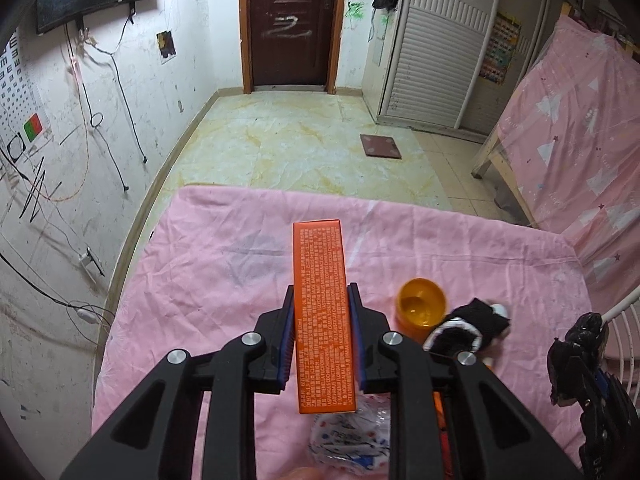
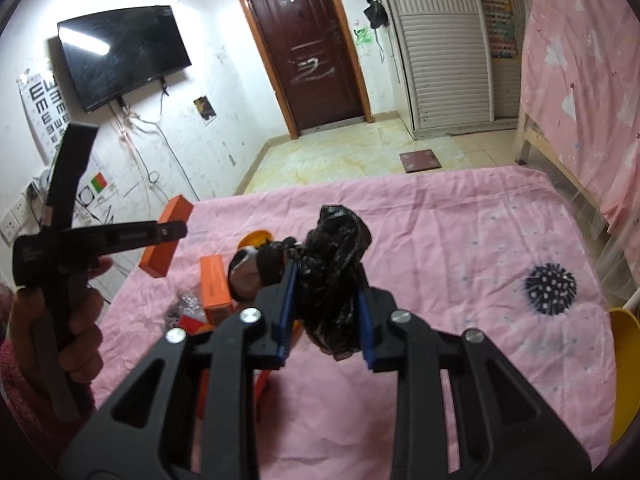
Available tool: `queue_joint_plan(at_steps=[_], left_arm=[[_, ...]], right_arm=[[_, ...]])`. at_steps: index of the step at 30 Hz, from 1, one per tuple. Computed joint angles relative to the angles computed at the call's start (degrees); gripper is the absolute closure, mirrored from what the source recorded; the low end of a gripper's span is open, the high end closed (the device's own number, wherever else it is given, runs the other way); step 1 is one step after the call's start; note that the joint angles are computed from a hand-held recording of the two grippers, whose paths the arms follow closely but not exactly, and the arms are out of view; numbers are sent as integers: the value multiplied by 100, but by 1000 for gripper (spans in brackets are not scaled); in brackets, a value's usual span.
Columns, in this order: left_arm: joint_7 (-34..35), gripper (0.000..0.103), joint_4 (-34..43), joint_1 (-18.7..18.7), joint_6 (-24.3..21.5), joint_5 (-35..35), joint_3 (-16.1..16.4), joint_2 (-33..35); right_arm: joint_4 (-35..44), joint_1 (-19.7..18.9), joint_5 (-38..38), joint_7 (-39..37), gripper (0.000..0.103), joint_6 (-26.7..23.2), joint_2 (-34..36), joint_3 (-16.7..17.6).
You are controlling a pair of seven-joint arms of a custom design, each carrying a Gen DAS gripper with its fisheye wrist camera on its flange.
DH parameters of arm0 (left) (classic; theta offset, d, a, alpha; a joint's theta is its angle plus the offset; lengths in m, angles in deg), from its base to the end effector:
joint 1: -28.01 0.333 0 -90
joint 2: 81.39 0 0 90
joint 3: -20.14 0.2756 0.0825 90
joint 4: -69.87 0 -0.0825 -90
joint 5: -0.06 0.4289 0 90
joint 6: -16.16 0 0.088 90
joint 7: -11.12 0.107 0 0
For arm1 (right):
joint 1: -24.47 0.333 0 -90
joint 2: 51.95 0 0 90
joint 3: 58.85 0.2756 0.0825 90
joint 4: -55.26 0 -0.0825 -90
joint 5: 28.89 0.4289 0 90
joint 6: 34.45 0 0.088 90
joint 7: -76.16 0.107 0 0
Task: Collect trash
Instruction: 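Grasp the orange box with the left tool while the right grasps the black plastic bag, then carry the orange box and black bag to the yellow bin and release both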
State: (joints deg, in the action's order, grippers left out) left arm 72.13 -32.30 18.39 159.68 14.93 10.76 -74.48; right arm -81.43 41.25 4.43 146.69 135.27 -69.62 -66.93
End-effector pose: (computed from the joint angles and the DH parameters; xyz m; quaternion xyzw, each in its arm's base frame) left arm 0.6438 -0.2194 0.4968 -0.6791 0.6654 -0.2413 0.1946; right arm 0.5436 0.0432 0.4721 -0.6179 0.6487 -0.1918 0.4008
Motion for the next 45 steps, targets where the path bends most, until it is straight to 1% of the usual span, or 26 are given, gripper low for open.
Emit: queue_joint_plan(at_steps=[2,9,14,18,22,27,29,32,36,42,44,45], left_arm=[[39,87,-14,-23,8,-47,-35,-73],[156,87,-102,-110,142,1,-125,-296],[527,86,-88,-219,226,-329,-250,-363],[695,87,41,-376,213,-405,-351,-316],[828,86,250,-560,162,-425,-437,-194],[918,86,592,-832,63,-341,-529,55],[953,86,749,-936,7,-295,-548,170],[1030,86,962,-1092,-73,-271,-585,338],[1109,86,1250,-1312,-182,-255,-628,583],[1234,86,1513,-1602,-271,-229,-681,852],[1347,86,1623,-1664,-307,-337,-724,962],[1449,86,1694,-1687,-317,-447,-768,1033]], right_arm=[[-78,-21,11,-14,78,50,-82,-29],[-410,59,147,-157,78,247,-436,-309],[-667,104,159,-185,77,447,-702,-569],[-876,40,47,-96,77,581,-922,-760],[-1076,-22,-72,0,77,692,-1130,-991],[-1291,-219,-291,191,77,752,-1381,-1194],[-1373,-356,-416,281,77,758,-1442,-1195],[-1521,-693,-637,506,77,782,-1519,-1067],[-1683,-877,-827,674,77,828,-1643,-1181],[-1842,-859,-941,668,77,896,-1777,-1589],[-1867,-813,-950,627,77,923,-1795,-1745],[-1875,-850,-964,635,77,941,-1774,-1762]])
